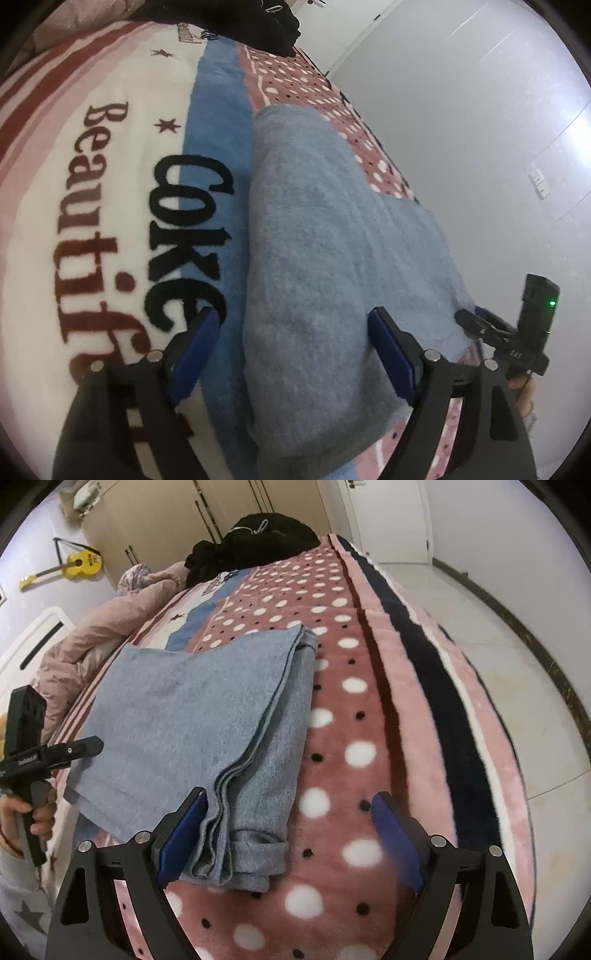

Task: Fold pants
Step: 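Lift the folded pants with both grippers and carry them toward the clothes pile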

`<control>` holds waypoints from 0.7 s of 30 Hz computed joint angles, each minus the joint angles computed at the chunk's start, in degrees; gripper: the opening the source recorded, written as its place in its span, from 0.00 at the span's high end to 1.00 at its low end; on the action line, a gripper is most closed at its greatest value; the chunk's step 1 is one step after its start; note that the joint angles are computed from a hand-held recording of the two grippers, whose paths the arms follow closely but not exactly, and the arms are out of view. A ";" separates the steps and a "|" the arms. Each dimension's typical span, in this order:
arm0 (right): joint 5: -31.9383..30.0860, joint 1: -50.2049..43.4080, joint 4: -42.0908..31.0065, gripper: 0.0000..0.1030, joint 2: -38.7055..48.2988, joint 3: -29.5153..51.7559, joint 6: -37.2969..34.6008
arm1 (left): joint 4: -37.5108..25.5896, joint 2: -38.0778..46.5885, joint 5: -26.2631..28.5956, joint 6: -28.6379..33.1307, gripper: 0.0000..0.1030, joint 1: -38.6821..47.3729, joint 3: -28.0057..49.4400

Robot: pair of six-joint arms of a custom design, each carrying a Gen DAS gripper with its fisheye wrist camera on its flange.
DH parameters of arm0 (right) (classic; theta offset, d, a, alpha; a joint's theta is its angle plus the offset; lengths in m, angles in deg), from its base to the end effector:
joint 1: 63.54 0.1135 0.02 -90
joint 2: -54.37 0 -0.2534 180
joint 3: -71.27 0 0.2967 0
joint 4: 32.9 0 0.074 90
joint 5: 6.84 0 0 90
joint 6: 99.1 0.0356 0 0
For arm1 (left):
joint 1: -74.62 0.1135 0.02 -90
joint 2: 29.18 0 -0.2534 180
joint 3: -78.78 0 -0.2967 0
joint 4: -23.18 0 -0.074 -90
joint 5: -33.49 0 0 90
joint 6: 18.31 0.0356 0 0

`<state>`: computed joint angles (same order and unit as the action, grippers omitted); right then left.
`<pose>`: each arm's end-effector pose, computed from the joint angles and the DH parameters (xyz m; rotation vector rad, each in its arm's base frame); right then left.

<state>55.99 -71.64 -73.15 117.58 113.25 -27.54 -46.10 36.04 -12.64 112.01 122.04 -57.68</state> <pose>0.2328 -0.0167 0.1394 -0.3811 2.4950 0.4455 0.1453 0.1216 0.1343 -0.1646 2.5159 -0.7466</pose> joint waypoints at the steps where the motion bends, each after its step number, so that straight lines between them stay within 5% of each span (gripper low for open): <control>1: -0.72 -0.07 -0.77 0.17 0.73 0.91 0.31 | -0.64 1.71 0.77 0.60 0.22 0.58 0.71; 5: -9.34 -2.05 -5.06 0.17 7.81 6.97 -0.36 | 2.24 4.64 2.54 -4.35 0.23 -1.37 1.29; 7: -12.85 -1.71 -7.79 0.17 13.99 11.10 -1.88 | 2.14 7.40 4.03 -5.15 0.32 -3.22 2.36; 11: -13.75 1.69 -9.19 0.29 22.42 15.78 -2.55 | 5.22 6.88 2.38 -10.08 0.38 -6.81 2.13; 13: -13.63 2.99 -7.91 0.35 22.47 15.39 -1.74 | 4.66 4.60 1.43 -10.35 0.49 -7.17 1.50; 17: -13.10 4.51 -6.59 0.71 16.53 12.08 0.93 | 2.66 -3.64 -0.81 -11.33 0.66 -8.16 -0.32; 21: -12.84 5.21 -9.09 0.77 7.20 8.96 1.39 | -2.51 -14.61 -2.63 -11.30 0.74 -9.13 -1.47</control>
